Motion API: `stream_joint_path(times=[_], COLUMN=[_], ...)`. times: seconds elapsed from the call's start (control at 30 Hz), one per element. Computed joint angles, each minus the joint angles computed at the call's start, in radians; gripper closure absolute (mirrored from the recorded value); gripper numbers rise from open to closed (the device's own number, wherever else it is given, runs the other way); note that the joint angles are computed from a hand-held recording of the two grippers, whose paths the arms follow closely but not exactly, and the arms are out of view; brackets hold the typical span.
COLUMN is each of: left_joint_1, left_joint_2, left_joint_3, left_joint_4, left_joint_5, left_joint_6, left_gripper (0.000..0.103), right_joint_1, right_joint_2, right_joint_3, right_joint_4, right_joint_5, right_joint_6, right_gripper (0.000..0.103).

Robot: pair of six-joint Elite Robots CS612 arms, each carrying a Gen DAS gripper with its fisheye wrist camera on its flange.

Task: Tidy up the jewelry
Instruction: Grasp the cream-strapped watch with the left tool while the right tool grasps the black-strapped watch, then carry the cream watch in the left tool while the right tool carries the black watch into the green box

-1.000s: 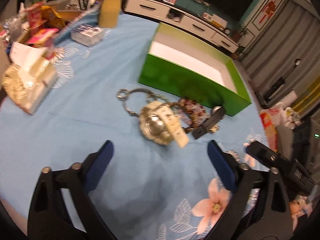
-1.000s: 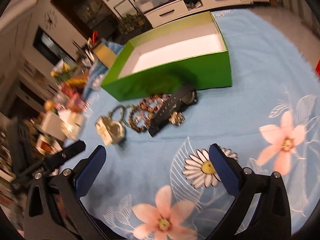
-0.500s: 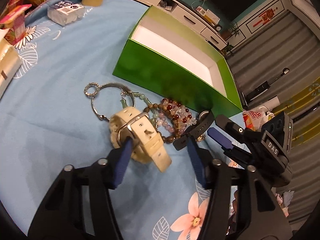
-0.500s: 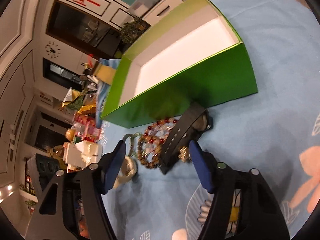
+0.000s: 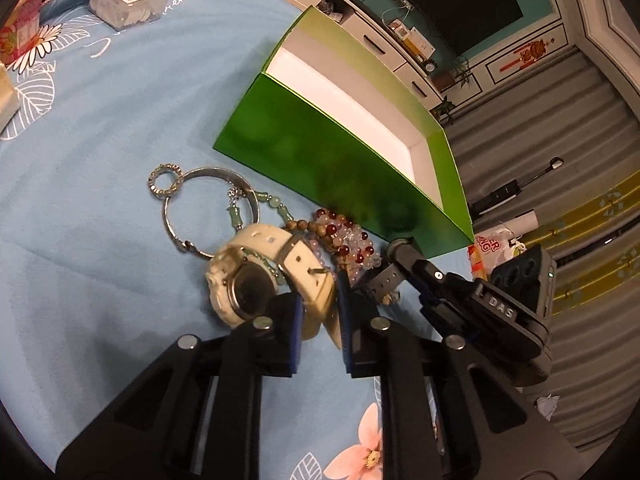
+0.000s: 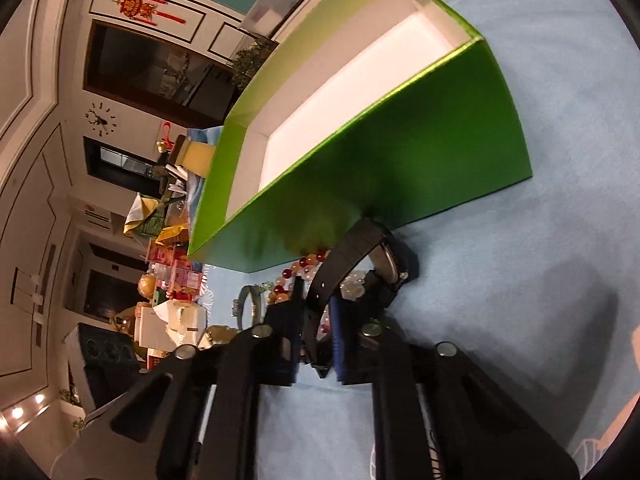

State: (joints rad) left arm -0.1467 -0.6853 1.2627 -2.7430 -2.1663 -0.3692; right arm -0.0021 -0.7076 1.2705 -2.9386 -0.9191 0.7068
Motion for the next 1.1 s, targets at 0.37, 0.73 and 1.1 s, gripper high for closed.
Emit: stream_joint_path(times=[0.37,0.73,1.1], left_joint_1=[0.001,0.006,0.000], left_joint_2=[-0.018,-0.045,-0.070], left_joint_3=[0.016,0.041,0.052], left_joint_4=[-0.015,-0.028,-0.006], left_joint_5=[-0.005,-0.001,0.019], left_joint_6=[0.035,0.060,0.098], left_gripper=[0.093,0.093,0.093], right_joint_1=[-0.006,0.001,0.013], right_joint_2=[-0.022,-0.061,-0.088], right_joint_3=[0.022,0.078,0.110], right_joint_4=[-0.071,-0.083,-0.128], right_joint_5=[0.027,-0.018,-0.067], right_joint_6=[-0.007,-0.031,-0.040], right_gripper=[0.099,0.099,0.099])
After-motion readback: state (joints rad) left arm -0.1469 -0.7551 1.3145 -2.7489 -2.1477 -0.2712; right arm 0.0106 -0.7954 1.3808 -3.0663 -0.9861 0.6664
